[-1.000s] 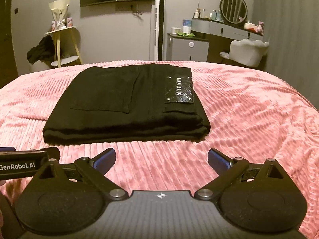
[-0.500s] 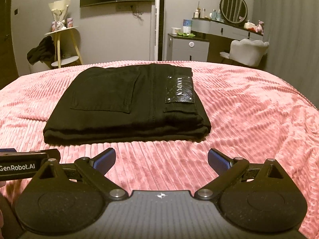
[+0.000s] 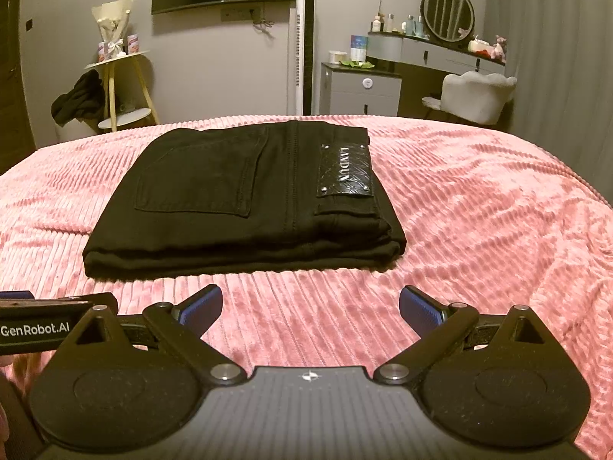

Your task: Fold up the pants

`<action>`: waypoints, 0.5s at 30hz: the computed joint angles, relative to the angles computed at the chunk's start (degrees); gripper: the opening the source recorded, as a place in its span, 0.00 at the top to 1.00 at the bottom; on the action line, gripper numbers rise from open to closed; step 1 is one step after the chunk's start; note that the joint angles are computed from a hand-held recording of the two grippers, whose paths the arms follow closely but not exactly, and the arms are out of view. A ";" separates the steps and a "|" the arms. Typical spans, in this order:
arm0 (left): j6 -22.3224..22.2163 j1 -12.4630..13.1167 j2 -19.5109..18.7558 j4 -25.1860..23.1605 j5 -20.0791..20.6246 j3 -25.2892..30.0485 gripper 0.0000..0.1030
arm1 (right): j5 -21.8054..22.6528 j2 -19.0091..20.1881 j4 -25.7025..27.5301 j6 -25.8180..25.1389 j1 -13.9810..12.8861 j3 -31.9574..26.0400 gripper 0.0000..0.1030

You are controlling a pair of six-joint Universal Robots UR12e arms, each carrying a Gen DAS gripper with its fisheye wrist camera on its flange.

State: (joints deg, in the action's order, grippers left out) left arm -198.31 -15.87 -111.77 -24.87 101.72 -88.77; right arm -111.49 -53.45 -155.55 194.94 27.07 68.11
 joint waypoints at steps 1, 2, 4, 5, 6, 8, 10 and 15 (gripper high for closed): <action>0.02 -0.01 0.00 0.01 0.01 -0.01 0.00 | 0.01 -0.01 -0.01 0.06 0.00 0.00 0.04; -0.02 -0.01 0.00 -0.01 0.01 0.00 0.00 | -0.01 -0.01 0.01 0.11 0.00 -0.01 0.04; -0.03 -0.01 0.00 -0.07 0.02 0.00 0.00 | -0.01 -0.01 0.01 0.11 0.00 -0.01 0.04; -0.04 0.00 0.01 -0.17 -0.04 0.00 0.00 | 0.04 -0.03 -0.01 0.08 -0.02 0.02 0.04; -0.01 0.00 0.02 -0.22 -0.07 0.00 0.00 | 0.04 -0.03 -0.01 0.08 -0.02 0.02 0.04; 0.13 0.01 0.00 -0.29 -0.12 0.04 0.00 | 0.09 -0.03 0.01 0.09 -0.03 0.01 0.04; 0.27 0.01 -0.01 -0.29 -0.18 0.03 0.00 | 0.05 -0.03 0.04 0.11 -0.02 0.01 0.04; 0.33 -0.01 0.00 -0.36 -0.34 0.03 0.00 | 0.03 -0.03 0.02 0.12 -0.01 0.01 0.04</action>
State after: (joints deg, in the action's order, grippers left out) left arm -197.98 -15.88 -111.77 -25.23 101.39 -88.73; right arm -111.47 -53.48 -155.53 195.07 27.05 68.12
